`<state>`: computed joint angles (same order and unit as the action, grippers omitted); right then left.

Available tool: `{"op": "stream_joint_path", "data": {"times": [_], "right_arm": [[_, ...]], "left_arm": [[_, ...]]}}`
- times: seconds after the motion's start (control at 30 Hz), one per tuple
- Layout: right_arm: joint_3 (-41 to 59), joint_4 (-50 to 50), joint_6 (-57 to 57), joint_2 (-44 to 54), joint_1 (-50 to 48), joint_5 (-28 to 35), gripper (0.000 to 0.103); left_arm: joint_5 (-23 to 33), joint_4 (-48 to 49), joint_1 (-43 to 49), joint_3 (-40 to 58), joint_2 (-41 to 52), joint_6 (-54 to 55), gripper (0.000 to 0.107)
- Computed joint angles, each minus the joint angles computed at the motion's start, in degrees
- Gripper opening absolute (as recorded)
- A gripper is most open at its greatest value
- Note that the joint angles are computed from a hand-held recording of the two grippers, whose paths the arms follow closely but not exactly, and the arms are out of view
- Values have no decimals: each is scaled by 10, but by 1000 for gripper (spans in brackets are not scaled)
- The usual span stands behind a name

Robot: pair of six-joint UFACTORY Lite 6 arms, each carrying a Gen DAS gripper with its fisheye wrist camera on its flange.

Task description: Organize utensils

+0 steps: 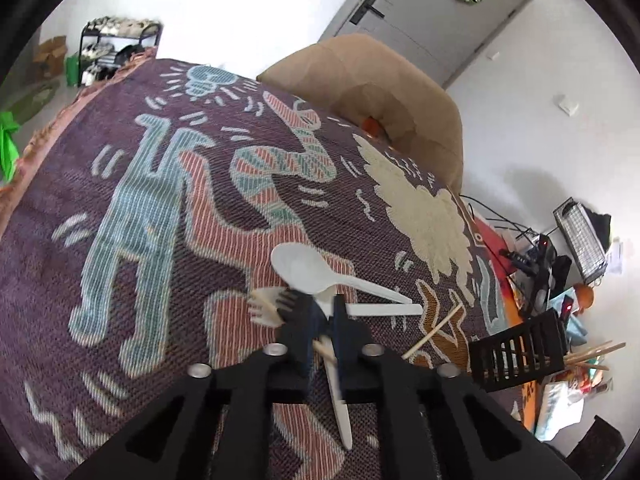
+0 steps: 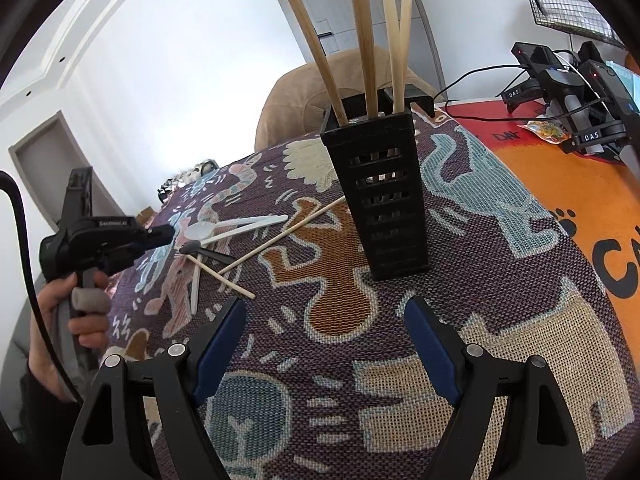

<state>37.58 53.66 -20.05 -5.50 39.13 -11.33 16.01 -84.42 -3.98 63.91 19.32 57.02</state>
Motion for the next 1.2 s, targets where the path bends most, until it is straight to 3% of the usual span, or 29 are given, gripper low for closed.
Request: {"op": "stream_joint_path", "data": {"times": [0.1,0.4,0.9,0.97,1.07,1.2], "right_arm": [[2,3,-3,3,-1,2,82],[-4,-17,13,1,-10,7,82],[1,-26,21,7,-5,8,82],[2,-28,23,10,-6,9,82],[1,-29,26,10,-5,9,82],[3,-39,36,12,-4,10,82]], "left_arm": [[-19,-21,-5,19,16,31,49],[0,92,0,90,90,-75,50],[112,-134,36,-2,63,86,50],[112,-154,35,-1,69,98,44],[104,-138,33,14,82,76,21],[106,-148,35,17,87,83,18]]}}
